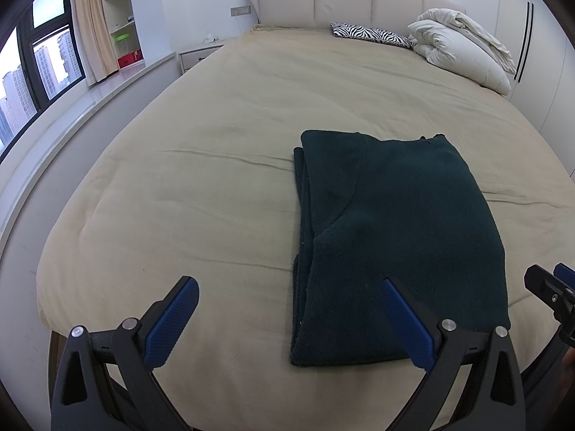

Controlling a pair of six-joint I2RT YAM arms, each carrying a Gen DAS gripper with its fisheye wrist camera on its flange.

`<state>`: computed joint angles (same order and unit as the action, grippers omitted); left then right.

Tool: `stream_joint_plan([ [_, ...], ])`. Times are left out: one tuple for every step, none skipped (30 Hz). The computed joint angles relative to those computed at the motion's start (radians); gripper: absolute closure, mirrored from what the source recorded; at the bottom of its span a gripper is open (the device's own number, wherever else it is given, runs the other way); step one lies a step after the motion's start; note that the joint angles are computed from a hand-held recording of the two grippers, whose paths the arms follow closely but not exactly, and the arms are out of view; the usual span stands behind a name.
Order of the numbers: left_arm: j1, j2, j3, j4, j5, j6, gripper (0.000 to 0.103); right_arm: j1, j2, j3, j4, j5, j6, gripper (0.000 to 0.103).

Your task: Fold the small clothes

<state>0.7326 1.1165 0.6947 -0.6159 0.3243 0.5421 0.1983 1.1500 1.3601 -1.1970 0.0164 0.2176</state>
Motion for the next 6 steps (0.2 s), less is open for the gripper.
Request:
stream_joint_plan([
  [0.000, -0.001, -0.002, 0.001, -0.001, -0.001, 0.000, -0.003, -0.001, -0.004, 0.002, -0.003, -0.002, 0.000],
  [-0.001, -0.001, -0.001, 0.000, -0.002, -0.001, 0.000, -0.003, -0.002, -0.006, 0.002, -0.003, -0.003, 0.000],
  [-0.001, -0.003, -0.003, 0.001, -0.003, -0.002, 0.000, 0.002, -0.005, -0.008, 0.001, 0.000, 0.001, 0.000],
  [-0.002, -0.003, -0.003, 0.001, -0.003, -0.002, 0.000, -0.002, -0.002, -0.006, 0.002, -0.003, -0.002, 0.000],
  [-0.002, -0.004, -0.003, 0.000, -0.002, -0.002, 0.000, -0.004, -0.003, -0.008, 0.002, -0.005, -0.002, 0.000],
  [0.000, -0.004, -0.002, -0.002, -0.001, -0.001, 0.000, -0.007, -0.003, -0.009, 0.001, -0.007, -0.003, 0.000],
])
